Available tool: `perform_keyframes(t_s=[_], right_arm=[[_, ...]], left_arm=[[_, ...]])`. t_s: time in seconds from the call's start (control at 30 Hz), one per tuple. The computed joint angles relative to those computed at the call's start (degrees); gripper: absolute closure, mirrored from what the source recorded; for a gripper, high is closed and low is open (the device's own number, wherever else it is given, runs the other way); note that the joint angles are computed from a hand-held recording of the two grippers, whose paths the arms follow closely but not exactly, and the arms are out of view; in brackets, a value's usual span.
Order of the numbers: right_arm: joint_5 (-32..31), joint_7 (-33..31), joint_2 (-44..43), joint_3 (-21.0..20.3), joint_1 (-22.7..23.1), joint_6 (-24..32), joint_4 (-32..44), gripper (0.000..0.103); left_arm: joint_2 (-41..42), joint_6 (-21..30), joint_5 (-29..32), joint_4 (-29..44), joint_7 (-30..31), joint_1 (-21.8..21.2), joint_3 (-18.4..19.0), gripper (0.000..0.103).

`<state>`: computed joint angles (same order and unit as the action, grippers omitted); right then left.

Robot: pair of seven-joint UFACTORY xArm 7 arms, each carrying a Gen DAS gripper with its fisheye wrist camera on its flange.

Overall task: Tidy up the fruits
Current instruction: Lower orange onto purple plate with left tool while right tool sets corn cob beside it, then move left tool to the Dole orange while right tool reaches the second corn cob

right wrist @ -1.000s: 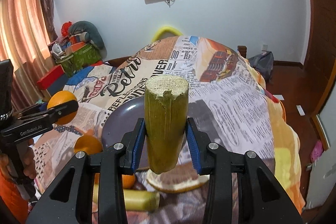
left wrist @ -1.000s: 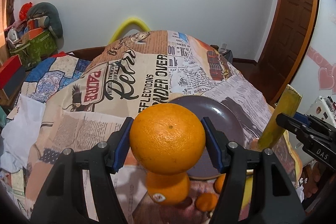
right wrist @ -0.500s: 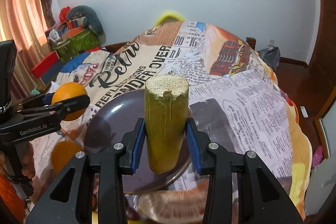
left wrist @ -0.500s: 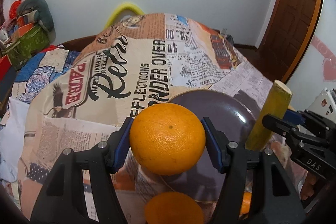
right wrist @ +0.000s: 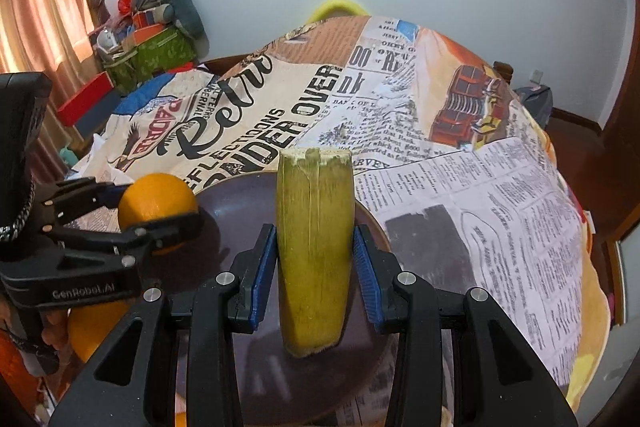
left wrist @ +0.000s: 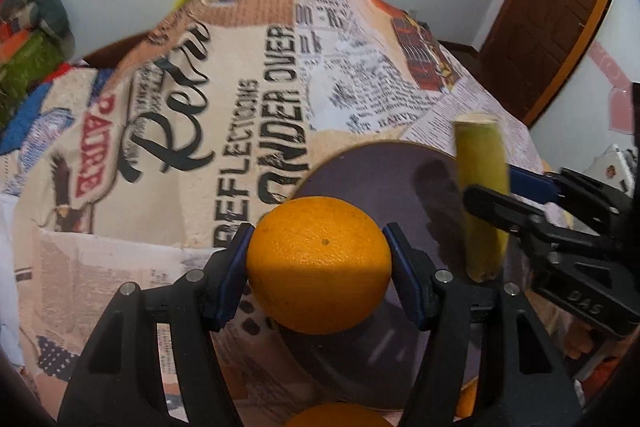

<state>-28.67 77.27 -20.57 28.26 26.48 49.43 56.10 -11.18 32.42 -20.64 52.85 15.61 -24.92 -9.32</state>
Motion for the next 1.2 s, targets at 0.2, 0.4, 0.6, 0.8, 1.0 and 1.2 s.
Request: perform_keyframes(t_s=[0.2,0.4,0.6,0.8,1.0,1.2], right_arm=[[2.42,-2.83,2.35,-1.63,0.98,-0.38,0.6,0.068],[5.56,-4.8,3.18,-3.21,2.14,-1.35,0.02,0.067],[6.82,-5.08,2.57,-3.2,2.38,-0.69,0.04,0.067],[4.78,-3.26,0.66,-1.2,1.95,1.98,1.48,0.062],[3.28,-1.07,-1.88,1.28,1.59,4.9,3.16,0.055],[1.26,1.63,-2.63,5.06,1.38,9.66,5.73,0.044]], left_arm=[[1.92,4.09,2.74,2.4,-1.31,0.52,-0.68,0.039],[0.1,1.95,3.87,1.06,-1.34,0.45,-1.2,0.032],[-3.07,0.8,2.57,-0.53,-1.74,0.03,-0.17,0.032],[-8.02,0.41,2.44,-3.01,-2.4,-0.04,0.83,0.03],[-14.68,0.07,4.08,-6.87,-3.98,0.0,1.02,0.021],[-21.16,1.04,5.32,-11.57,-5.31,-0.63,1.51,0.015]])
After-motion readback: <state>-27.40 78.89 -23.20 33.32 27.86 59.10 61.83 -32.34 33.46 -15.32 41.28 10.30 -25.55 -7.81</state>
